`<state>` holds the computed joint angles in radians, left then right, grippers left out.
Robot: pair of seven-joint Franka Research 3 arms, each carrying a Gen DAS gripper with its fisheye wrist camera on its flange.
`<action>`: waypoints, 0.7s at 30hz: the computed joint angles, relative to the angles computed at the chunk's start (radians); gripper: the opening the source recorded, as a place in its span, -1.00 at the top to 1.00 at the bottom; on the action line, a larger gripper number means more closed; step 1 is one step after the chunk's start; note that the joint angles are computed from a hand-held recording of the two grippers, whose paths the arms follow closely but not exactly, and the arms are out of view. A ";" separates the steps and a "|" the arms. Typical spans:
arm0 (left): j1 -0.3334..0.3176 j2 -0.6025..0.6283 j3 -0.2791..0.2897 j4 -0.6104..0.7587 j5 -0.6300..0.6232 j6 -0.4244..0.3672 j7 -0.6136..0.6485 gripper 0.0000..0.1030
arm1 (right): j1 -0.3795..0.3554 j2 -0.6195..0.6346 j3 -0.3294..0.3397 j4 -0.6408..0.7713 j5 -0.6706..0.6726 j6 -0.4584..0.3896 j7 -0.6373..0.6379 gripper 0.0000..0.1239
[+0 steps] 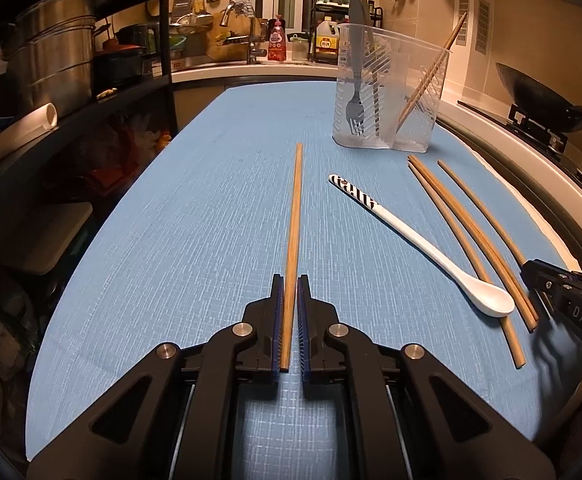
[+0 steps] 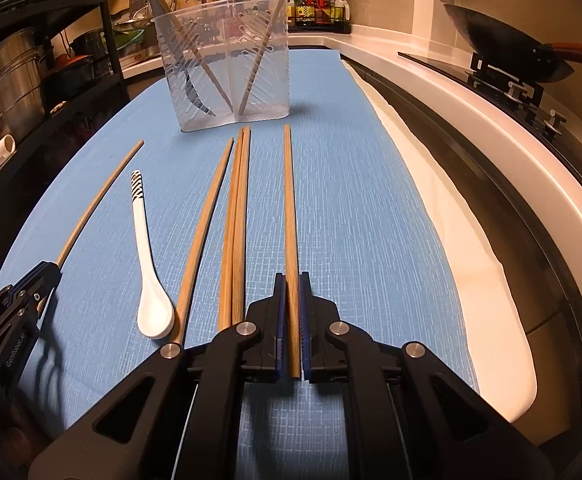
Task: Organize utensils
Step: 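Grasp a wooden chopstick with the left gripper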
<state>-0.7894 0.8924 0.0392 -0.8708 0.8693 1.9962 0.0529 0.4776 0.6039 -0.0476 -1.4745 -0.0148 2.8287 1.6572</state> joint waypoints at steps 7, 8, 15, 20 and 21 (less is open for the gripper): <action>0.000 0.000 0.001 -0.001 0.001 0.002 -0.002 0.86 | 0.001 0.000 -0.001 -0.001 -0.001 0.001 -0.001 0.89; 0.000 0.000 0.001 -0.001 0.001 0.002 -0.002 0.86 | 0.001 0.000 -0.002 -0.001 -0.001 0.001 0.000 0.89; 0.002 0.000 0.000 -0.002 0.000 0.001 0.005 0.86 | 0.003 -0.002 -0.005 -0.005 -0.004 0.004 0.001 0.89; 0.004 -0.008 -0.001 -0.013 0.002 0.006 -0.002 0.86 | 0.004 -0.004 -0.006 -0.009 -0.006 0.007 0.001 0.89; 0.004 -0.008 -0.001 -0.013 0.002 0.006 0.000 0.86 | 0.005 -0.004 -0.007 -0.009 -0.007 0.007 0.002 0.89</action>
<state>-0.7849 0.8845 0.0380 -0.8838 0.8713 2.0020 0.0526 0.4822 0.5999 -0.0545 -1.4837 -0.0219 2.8360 1.6592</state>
